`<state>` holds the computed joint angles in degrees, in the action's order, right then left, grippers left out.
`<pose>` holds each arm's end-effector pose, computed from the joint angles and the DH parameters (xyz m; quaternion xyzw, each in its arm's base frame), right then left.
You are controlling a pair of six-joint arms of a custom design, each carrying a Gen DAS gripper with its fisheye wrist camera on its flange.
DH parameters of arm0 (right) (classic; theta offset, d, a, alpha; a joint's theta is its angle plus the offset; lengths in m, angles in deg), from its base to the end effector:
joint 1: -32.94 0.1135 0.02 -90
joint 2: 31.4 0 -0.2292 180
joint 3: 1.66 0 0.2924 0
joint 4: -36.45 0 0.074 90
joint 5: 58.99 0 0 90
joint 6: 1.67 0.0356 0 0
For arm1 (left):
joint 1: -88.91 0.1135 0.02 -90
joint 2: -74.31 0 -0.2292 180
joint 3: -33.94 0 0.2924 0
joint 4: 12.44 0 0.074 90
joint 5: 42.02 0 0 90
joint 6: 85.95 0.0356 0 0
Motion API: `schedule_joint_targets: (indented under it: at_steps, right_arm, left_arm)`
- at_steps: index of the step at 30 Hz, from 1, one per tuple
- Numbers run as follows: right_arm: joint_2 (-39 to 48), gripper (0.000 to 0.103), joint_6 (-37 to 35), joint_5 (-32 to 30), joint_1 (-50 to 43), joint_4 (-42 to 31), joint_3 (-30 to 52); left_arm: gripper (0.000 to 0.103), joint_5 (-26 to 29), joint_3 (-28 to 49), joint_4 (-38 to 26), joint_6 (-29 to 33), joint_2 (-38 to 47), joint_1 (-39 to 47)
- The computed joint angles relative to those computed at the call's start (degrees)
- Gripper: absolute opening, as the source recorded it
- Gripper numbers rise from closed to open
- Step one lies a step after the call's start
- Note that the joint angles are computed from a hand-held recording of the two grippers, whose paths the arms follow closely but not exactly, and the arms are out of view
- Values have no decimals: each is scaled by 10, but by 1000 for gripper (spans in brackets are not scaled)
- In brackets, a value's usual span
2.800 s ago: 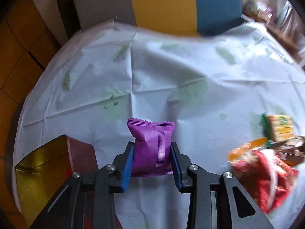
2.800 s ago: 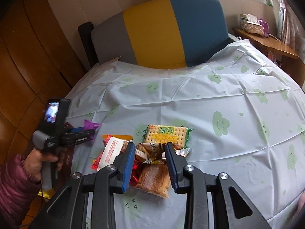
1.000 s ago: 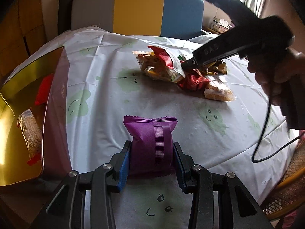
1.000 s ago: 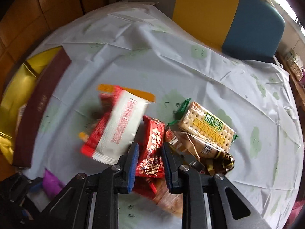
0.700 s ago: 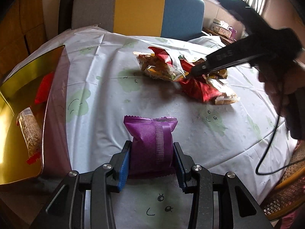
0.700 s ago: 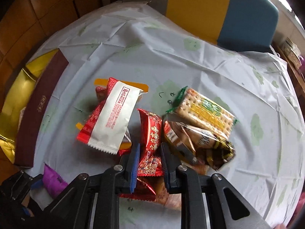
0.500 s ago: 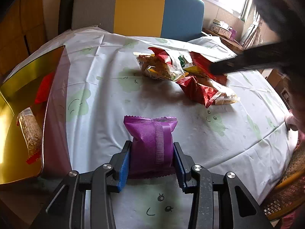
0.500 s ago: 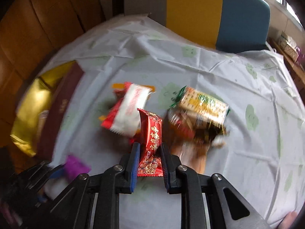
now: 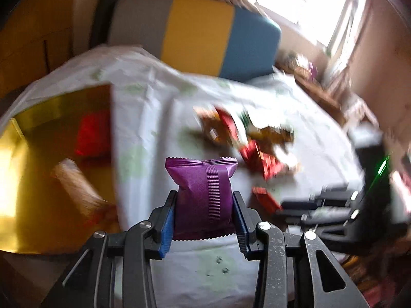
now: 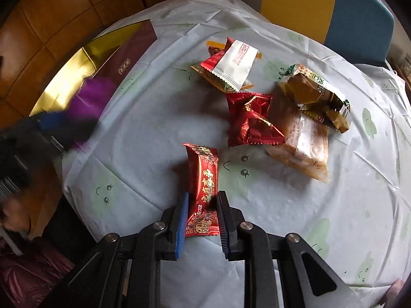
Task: Organize snacks
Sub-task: 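Lower the purple pack into the tin and open the left tool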
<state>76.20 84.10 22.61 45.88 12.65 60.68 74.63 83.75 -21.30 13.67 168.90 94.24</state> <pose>0.3245 0.0799 0.0223 -0.1596 0.9677 0.0856 0.1752 0.3088 0.0128 0.0508 0.1065 0.9212 -0.1776 0.3295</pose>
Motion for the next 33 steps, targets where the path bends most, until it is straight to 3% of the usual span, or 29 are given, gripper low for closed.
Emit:
schedule_joint_targets:
  at_steps: [4,9,13,16,20,22,24,26,33]
  right_arm:
    - [-8,22,-4,7,3,3,-9]
    - [-11,22,0,20,15,9,-14]
    - [-14,22,-3,22,16,10,-17]
    - [-9,22,-1,21,16,13,-14]
    - [-7,22,-6,24,16,15,-14]
    - [-6,23,-7,25,16,17,-14]
    - [-6,23,-11,29,19,19,-15]
    - [-6,23,-11,33,21,22,-16]
    - [-5,23,-15,42,26,24,-16]
  left_arm:
    - [41,21,70,-56,-24,12,76]
    - [41,-27,256,-136,-59,165,132]
    - [41,-69,415,-207,-76,293,137]
    - [41,-113,499,-231,-80,358,121]
    - [42,-132,604,-265,-87,434,109]
    - [58,-145,640,-268,-91,458,104]
    - [65,-146,643,-258,-91,463,103]
    - [65,-155,635,-256,-94,456,104]
    - [65,-169,419,-140,-81,305,113]
